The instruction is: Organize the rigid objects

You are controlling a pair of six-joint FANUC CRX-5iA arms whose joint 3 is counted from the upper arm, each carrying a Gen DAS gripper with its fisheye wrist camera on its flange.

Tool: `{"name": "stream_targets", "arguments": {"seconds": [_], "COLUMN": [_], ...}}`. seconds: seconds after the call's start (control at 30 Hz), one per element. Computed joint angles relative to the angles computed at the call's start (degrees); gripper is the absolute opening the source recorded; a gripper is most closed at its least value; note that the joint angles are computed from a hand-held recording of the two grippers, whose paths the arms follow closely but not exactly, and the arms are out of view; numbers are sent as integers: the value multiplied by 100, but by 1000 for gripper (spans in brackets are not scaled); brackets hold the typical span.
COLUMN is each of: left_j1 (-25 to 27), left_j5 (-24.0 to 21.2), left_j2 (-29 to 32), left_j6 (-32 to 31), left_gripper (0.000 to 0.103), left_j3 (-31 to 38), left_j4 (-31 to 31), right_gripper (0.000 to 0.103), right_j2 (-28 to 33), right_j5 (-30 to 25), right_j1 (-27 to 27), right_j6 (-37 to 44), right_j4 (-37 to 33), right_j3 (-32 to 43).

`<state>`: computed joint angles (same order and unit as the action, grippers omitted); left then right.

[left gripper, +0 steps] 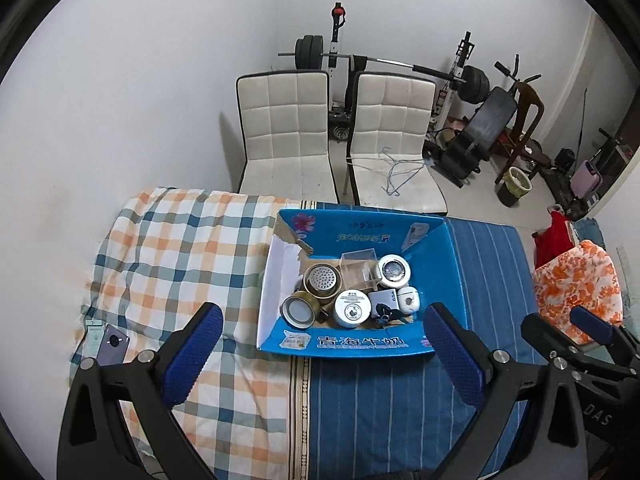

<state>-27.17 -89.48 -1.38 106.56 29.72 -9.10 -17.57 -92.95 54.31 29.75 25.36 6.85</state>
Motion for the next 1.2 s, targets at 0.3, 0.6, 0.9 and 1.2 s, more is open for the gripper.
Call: {"name": "stream_targets", "arguments": {"seconds": [0.3,0.6,0.9,1.2], "left_j1": [-123,-189,-209,-274], "left_j5": [-70,-203,-206,-250], "left_j2": [-231,-342,-410,-393], "left_j6": [208,335,326,385], "left_gripper": [103,103,103,103], "left_j3": [-129,-282,-347,-315], "left_j4": [-168,-196,-220,-300], "right_gripper": [95,95,95,95], "right_j2": [-91,-119,-134,-151], "right_j5": [-327,-386,-475,-519], "right_j1": [308,401,552,630], "right_j6": [-176,-200,-262,-324], "right_j4": [265,376,635,775], "right_j3": [-85,-188,-228,-246]}}
